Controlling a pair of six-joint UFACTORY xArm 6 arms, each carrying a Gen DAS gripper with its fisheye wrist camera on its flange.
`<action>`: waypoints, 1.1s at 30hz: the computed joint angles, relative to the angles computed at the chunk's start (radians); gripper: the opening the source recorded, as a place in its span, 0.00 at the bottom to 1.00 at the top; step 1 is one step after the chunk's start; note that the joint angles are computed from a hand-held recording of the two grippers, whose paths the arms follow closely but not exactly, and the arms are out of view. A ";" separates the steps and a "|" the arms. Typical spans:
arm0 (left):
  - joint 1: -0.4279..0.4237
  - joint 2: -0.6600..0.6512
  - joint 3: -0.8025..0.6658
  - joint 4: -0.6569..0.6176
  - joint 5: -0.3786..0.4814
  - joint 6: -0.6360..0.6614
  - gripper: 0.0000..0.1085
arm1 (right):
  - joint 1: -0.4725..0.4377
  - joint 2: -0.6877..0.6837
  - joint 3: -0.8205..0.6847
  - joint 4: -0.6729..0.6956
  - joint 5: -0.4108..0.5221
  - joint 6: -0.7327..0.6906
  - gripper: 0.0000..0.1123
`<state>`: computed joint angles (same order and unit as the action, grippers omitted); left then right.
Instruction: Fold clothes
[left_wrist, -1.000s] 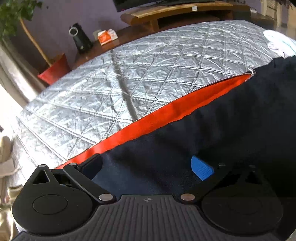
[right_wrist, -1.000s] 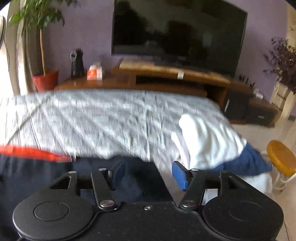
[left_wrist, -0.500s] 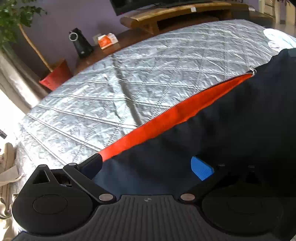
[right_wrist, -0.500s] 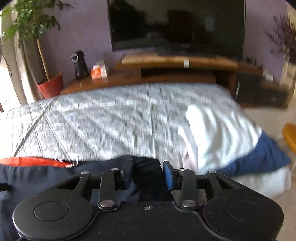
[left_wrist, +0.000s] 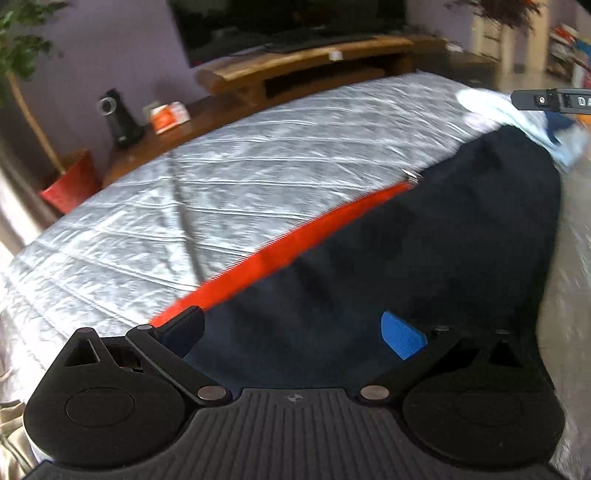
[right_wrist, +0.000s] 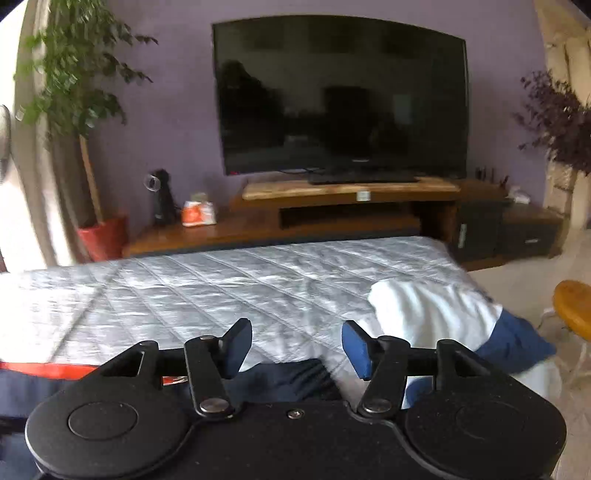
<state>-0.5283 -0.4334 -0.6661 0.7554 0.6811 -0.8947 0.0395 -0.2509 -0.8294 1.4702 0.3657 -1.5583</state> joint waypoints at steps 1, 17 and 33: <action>-0.019 -0.004 0.003 0.015 -0.004 -0.003 0.95 | -0.012 -0.036 0.036 -0.051 0.026 0.034 0.47; -0.165 0.028 0.011 0.129 -0.003 -0.005 0.95 | 0.109 0.033 0.126 -0.445 -0.106 0.193 0.42; -0.167 0.020 0.033 0.077 0.034 0.026 0.95 | 0.115 -0.162 0.270 -0.476 0.044 0.077 0.47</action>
<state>-0.6953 -0.4134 -0.6327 0.8321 0.7148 -0.8684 0.1543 -0.4131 -0.5596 0.9942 0.4097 -1.4809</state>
